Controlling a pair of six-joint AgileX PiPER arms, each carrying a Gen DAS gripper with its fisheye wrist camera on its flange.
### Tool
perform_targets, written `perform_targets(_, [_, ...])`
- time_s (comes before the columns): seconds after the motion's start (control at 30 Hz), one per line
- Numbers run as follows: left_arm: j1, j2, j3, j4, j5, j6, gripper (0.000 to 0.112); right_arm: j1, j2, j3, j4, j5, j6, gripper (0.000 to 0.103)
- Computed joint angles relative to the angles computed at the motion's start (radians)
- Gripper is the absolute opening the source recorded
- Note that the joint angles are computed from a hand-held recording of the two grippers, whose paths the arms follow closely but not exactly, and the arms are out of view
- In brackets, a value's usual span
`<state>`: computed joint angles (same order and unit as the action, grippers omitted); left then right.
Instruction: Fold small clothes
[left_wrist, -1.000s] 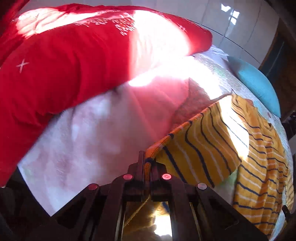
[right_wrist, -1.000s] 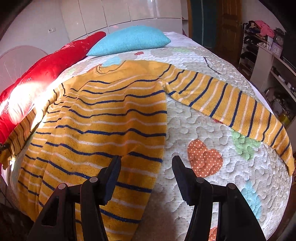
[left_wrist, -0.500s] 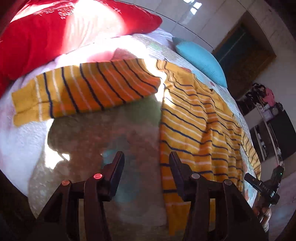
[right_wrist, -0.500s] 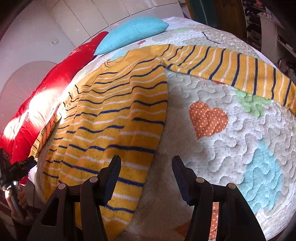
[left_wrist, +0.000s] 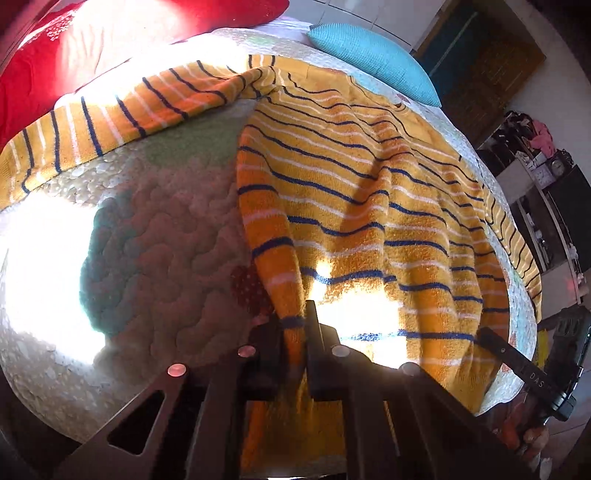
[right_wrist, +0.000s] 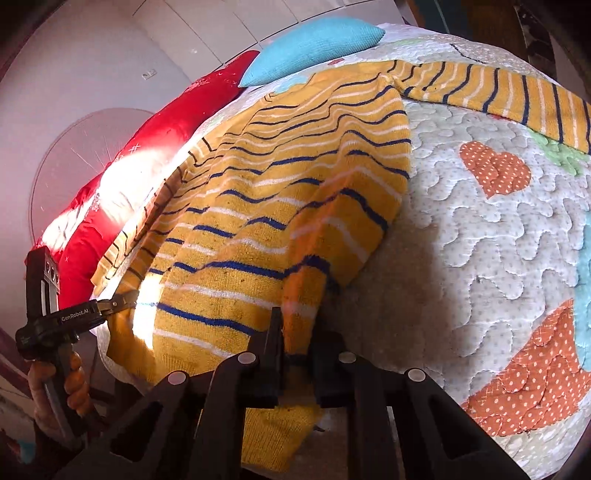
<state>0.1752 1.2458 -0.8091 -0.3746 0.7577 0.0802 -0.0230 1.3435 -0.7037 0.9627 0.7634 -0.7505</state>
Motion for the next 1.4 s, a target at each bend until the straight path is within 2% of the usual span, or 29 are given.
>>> perform_targets(0.17, [0.059,-0.170,0.025,0.047,0.110,-0.024,0.008,-0.197,-0.122,0.042,0.000,0.215,-0.082,0.009])
perform_targets(0.23, [0.091,-0.222,0.059,0.020,0.144,-0.010,0.008,-0.270,-0.166,0.078,-0.018,0.280,-0.098,0.009])
perform_targets(0.33, [0.118,-0.259,0.120,-0.004,0.165,0.021,0.011,-0.317,-0.176,0.120,-0.045,0.314,-0.128,0.013])
perform_targets(0.43, [0.204,-0.290,0.157,-0.050,0.179,0.122,0.015,-0.451,-0.147,0.121,-0.024,0.378,-0.214,0.014])
perform_targets(0.5, [0.287,-0.340,0.160,-0.093,0.212,0.184,0.030,-0.551,-0.126,0.084,-0.009,0.386,-0.226,0.015])
perform_targets(0.53, [0.318,-0.369,0.156,-0.106,0.224,0.201,0.035,-0.608,-0.117,0.063,-0.001,0.389,-0.230,0.019])
perform_targets(0.57, [0.343,-0.400,0.152,-0.114,0.232,0.216,0.048,-0.678,-0.096,0.029,-0.002,0.398,-0.241,0.029])
perform_targets(0.6, [0.353,-0.429,0.147,-0.108,0.233,0.215,0.058,-0.709,-0.079,0.005,0.013,0.373,-0.241,0.035])
perform_targets(0.63, [0.355,-0.454,0.140,-0.094,0.231,0.207,0.062,-0.737,-0.064,-0.014,0.028,0.332,-0.241,0.044])
perform_targets(0.67, [0.343,-0.474,0.135,-0.072,0.224,0.189,0.065,-0.747,-0.035,-0.042,0.043,0.277,-0.228,0.047])
perform_targets(0.73, [0.292,-0.486,0.118,-0.028,0.206,0.141,0.065,-0.778,0.047,-0.107,0.060,0.211,-0.187,0.047])
perform_targets(0.9, [0.146,-0.452,0.109,0.022,0.153,0.023,0.066,-0.868,0.250,-0.244,0.113,0.179,-0.087,0.047])
perform_targets(1.17, [-0.113,-0.365,0.103,0.144,0.041,-0.184,0.066,-0.848,0.448,-0.462,0.177,0.105,-0.001,0.046])
perform_targets(1.2, [-0.136,-0.350,0.099,0.156,0.031,-0.207,0.066,-0.843,0.466,-0.491,0.175,0.098,0.021,0.043])
perform_targets(1.23, [-0.148,-0.335,0.096,0.155,0.022,-0.216,0.066,-0.842,0.481,-0.520,0.174,0.094,0.044,0.024])
perform_targets(1.27, [-0.154,-0.320,0.093,0.145,0.014,-0.217,0.066,-0.842,0.498,-0.556,0.168,0.104,0.066,0.009])
perform_targets(1.4, [-0.133,-0.284,0.087,0.038,0.001,-0.139,0.066,-0.828,0.494,-0.691,0.056,0.092,0.155,0.007])
